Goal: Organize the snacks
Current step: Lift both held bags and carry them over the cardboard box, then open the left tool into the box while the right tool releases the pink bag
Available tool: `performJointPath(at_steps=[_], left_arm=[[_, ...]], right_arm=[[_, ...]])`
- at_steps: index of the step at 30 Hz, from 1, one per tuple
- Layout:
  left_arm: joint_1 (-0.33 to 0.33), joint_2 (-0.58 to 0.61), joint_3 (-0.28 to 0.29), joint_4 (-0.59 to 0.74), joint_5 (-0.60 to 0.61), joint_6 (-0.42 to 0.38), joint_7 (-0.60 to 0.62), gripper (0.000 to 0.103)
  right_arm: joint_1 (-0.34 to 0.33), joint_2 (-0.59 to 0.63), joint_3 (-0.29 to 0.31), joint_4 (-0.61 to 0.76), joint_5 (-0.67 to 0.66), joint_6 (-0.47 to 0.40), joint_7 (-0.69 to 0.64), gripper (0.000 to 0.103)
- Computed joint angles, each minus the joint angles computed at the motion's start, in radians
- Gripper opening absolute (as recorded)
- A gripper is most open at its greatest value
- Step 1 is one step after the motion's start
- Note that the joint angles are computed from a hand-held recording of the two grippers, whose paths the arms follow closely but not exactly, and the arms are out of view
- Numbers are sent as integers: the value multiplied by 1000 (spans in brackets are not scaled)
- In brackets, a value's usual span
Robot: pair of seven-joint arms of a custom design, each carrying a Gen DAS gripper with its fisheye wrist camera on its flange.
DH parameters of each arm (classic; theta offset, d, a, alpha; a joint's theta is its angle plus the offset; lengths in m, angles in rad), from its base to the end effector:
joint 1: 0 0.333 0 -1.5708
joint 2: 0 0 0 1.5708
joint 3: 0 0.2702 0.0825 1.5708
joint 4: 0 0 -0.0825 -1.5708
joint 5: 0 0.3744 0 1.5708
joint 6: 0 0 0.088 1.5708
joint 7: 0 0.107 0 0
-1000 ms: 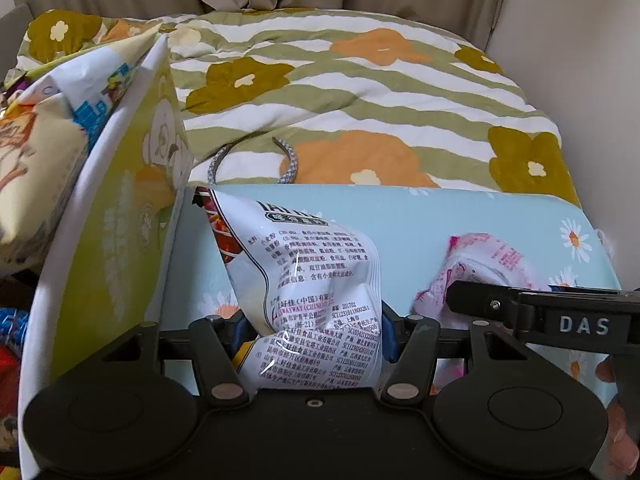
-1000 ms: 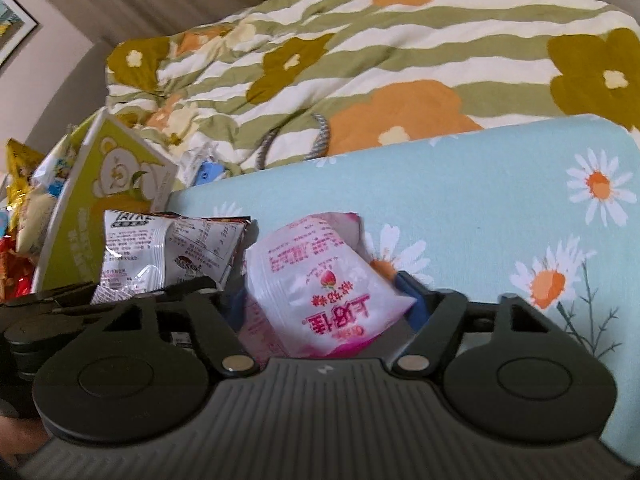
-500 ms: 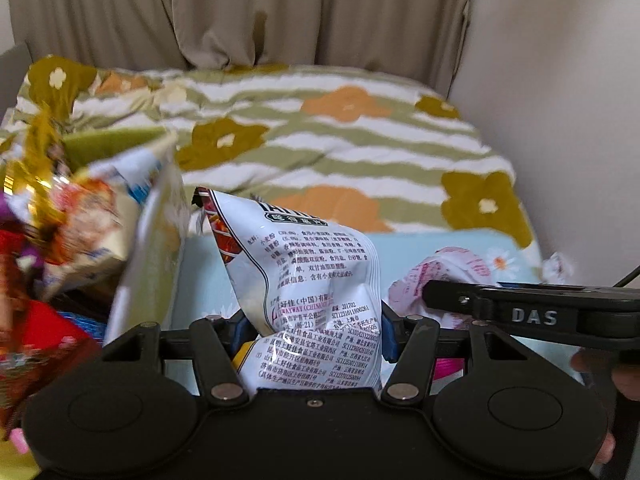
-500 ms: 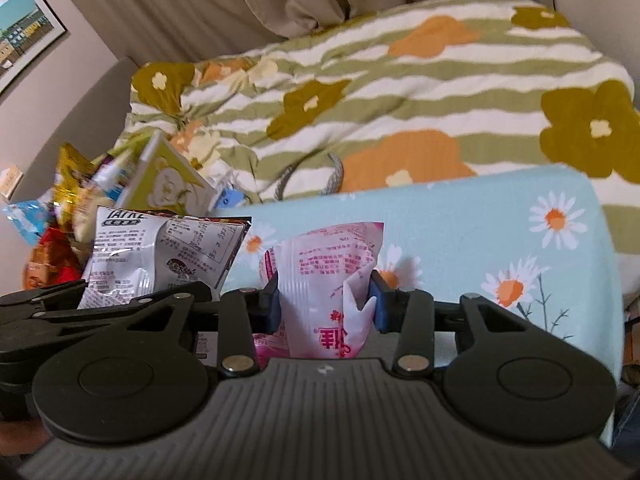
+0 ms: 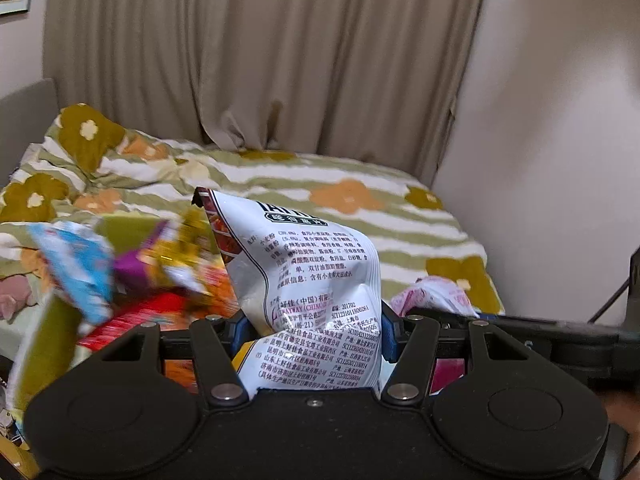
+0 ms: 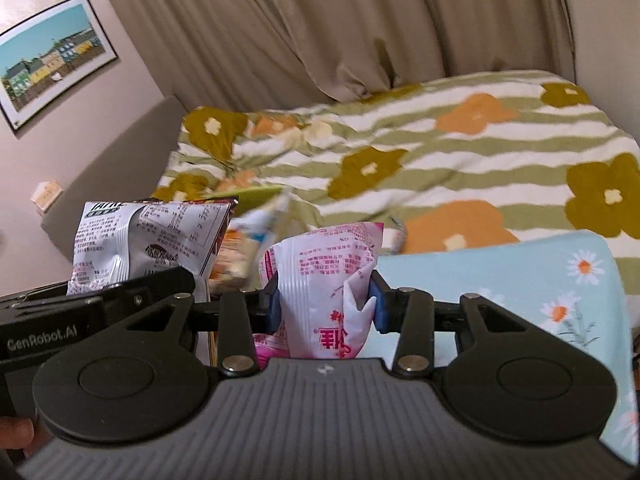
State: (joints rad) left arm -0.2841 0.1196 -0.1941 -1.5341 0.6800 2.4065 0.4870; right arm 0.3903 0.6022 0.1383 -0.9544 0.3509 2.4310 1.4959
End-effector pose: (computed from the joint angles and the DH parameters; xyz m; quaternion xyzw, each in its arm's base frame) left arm 0.5655 -0.2799 0.6274 -0.7130 0.5349 -0.3477 0.2908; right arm 0.6500 0.3364 0.5983 -0.7361 0.4976 -0.0613 0.4547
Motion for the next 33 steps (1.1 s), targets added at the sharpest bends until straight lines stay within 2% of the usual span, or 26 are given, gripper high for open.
performJointPath(at_steps=[8, 14, 18, 21, 23, 25, 26, 27, 28, 33], left_arm=[[119, -287, 19, -333, -91, 169, 34, 63], [182, -420, 29, -500, -183, 238, 101, 63], [201, -475, 67, -602, -276, 337, 179, 63], [139, -472, 160, -656, -456, 430, 350, 63], [129, -456, 187, -676, -521, 479, 434, 65], [147, -430, 181, -665, -547, 472, 482, 81], [159, -415, 173, -655, -559, 455, 493, 96], [178, -410, 157, -651, -557, 444, 493, 100], [197, -406, 140, -648, -547, 428, 486, 100], [214, -430, 121, -671, -573, 399, 512, 100]], right_arm=[[135, -33, -34, -31, -117, 85, 158, 56], [218, -50, -66, -60, -228, 129, 304, 56], [265, -23, -84, -14, -303, 110, 387, 56], [283, 2, -90, 27, -337, 88, 424, 56], [296, 38, -95, 88, -357, 53, 443, 56], [304, 83, -100, 161, -370, 11, 454, 56], [309, 92, -103, 178, -376, -3, 461, 56], [311, 106, -105, 202, -379, -20, 465, 56], [315, 120, -108, 224, -383, -34, 469, 56], [317, 132, -109, 242, -385, -66, 473, 57]])
